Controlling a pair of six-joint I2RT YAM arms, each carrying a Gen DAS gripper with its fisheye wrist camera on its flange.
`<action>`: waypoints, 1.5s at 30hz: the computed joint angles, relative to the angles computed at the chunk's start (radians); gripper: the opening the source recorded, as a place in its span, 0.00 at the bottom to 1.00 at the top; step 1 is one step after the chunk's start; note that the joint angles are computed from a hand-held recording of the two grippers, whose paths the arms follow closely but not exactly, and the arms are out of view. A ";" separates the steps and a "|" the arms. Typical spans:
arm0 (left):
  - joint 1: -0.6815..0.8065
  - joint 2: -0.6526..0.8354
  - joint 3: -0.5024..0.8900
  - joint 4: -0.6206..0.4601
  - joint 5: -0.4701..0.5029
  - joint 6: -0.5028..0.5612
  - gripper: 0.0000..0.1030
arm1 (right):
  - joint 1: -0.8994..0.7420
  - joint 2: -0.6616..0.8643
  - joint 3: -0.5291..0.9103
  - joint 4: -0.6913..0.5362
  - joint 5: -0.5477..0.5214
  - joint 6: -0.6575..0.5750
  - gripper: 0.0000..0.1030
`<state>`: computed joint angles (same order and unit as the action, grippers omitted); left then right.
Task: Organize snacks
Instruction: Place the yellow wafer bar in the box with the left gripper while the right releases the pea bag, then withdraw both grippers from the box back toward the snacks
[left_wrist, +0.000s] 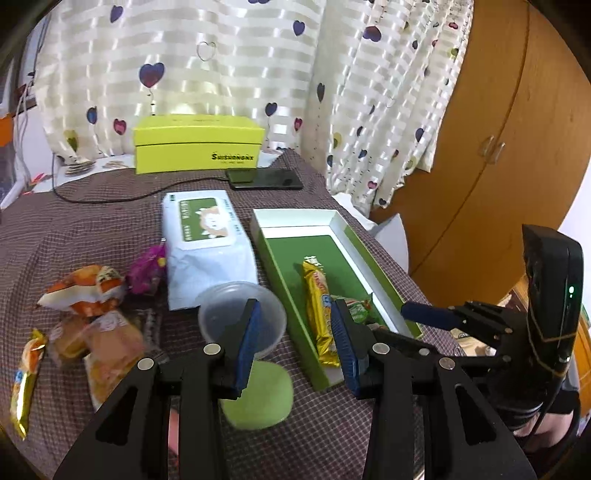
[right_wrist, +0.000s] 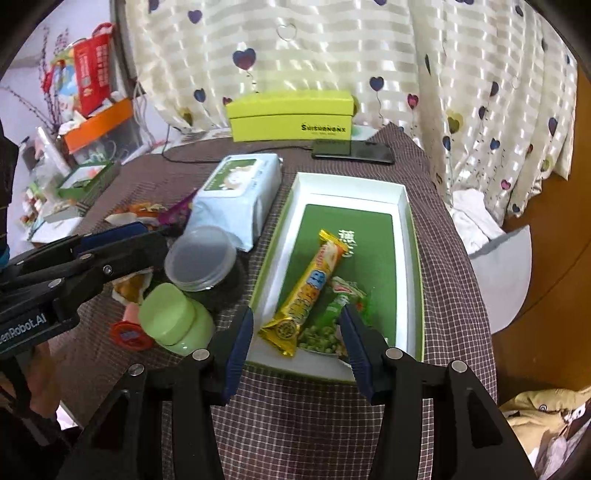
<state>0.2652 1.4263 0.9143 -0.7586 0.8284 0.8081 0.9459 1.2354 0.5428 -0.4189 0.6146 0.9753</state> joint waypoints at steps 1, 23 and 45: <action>0.014 -0.001 -0.001 -0.001 0.003 0.008 0.39 | 0.008 0.007 0.006 -0.001 0.003 0.003 0.47; 0.214 0.100 0.037 -0.006 0.005 0.086 0.39 | 0.066 0.163 0.131 0.052 -0.010 -0.061 0.48; 0.306 0.253 0.062 0.016 -0.080 0.123 0.39 | 0.061 0.193 0.144 0.123 -0.036 -0.125 0.52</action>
<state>0.5710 1.6793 0.9760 -0.7431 0.7487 0.9313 1.0069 1.4289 0.6872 -0.2964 0.5788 0.8502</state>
